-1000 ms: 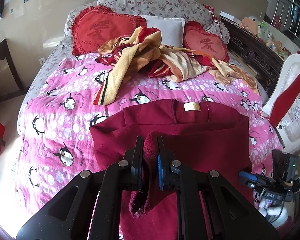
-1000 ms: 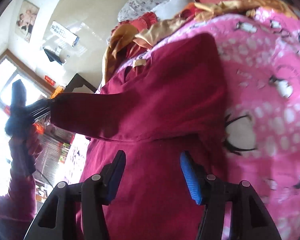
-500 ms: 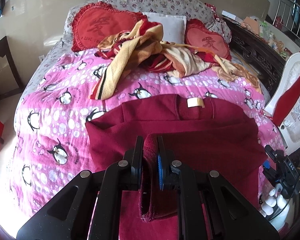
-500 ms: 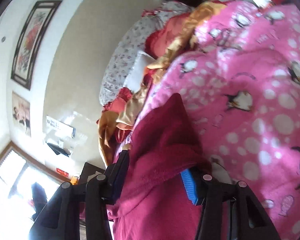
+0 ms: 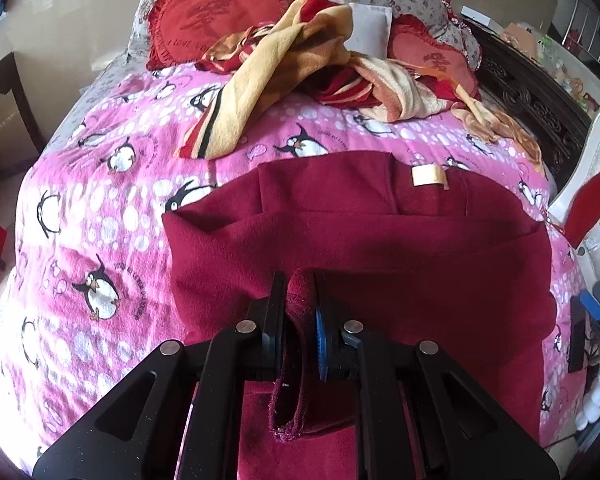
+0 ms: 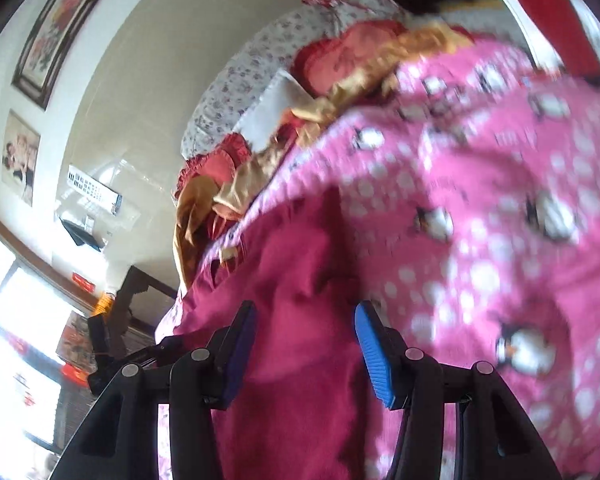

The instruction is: Fold small clothes

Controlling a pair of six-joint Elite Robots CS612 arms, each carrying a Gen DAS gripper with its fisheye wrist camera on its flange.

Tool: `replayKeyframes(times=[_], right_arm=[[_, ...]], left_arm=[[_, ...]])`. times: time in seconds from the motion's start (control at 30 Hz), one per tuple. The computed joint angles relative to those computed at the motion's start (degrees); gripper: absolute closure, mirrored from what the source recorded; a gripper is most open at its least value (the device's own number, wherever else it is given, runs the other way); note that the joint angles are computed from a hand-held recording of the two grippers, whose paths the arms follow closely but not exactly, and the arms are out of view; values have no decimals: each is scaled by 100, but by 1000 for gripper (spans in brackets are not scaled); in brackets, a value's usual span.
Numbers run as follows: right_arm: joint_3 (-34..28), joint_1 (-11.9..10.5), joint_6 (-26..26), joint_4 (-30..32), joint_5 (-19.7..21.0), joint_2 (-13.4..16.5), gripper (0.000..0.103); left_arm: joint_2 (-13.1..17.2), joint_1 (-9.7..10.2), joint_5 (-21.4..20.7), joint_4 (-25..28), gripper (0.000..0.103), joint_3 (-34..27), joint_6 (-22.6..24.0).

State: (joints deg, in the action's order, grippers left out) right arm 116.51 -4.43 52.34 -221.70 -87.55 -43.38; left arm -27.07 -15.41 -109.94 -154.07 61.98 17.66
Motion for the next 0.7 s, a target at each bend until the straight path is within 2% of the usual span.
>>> replayKeyframes(times=[0.07, 0.13, 0.23, 0.3, 0.4, 0.5, 0.6, 0.7], right_arm=[[-258, 4, -618, 743, -244, -122, 53], [-581, -29, -1133, 1219, -218, -100, 52], [-989, -90, -1413, 2006, -97, -22, 51], [-1201, -81, -1545, 2332, -179, 65, 51], [-1487, 16, -1766, 3159, -835, 152, 51], [-1562, -15, -1633, 3258, -887, 250, 51], [-1513, -49, -1559, 3186, -819, 221, 51], [-1372, -19, -1703, 3068, -735, 77, 51]], left_arm=[[-48, -3, -78, -95, 92, 39, 39], [-78, 13, -216, -178, 92, 44, 68], [-74, 56, -434, -530, 92, 24, 43], [-16, 40, -254, -667, 92, -41, 19], [211, 19, 25, 44, 92, -414, 27], [412, -4, 385, 584, 90, -676, -41], [490, 58, 198, 791, 85, -798, -253], [467, 91, 183, 774, 69, -797, -311]])
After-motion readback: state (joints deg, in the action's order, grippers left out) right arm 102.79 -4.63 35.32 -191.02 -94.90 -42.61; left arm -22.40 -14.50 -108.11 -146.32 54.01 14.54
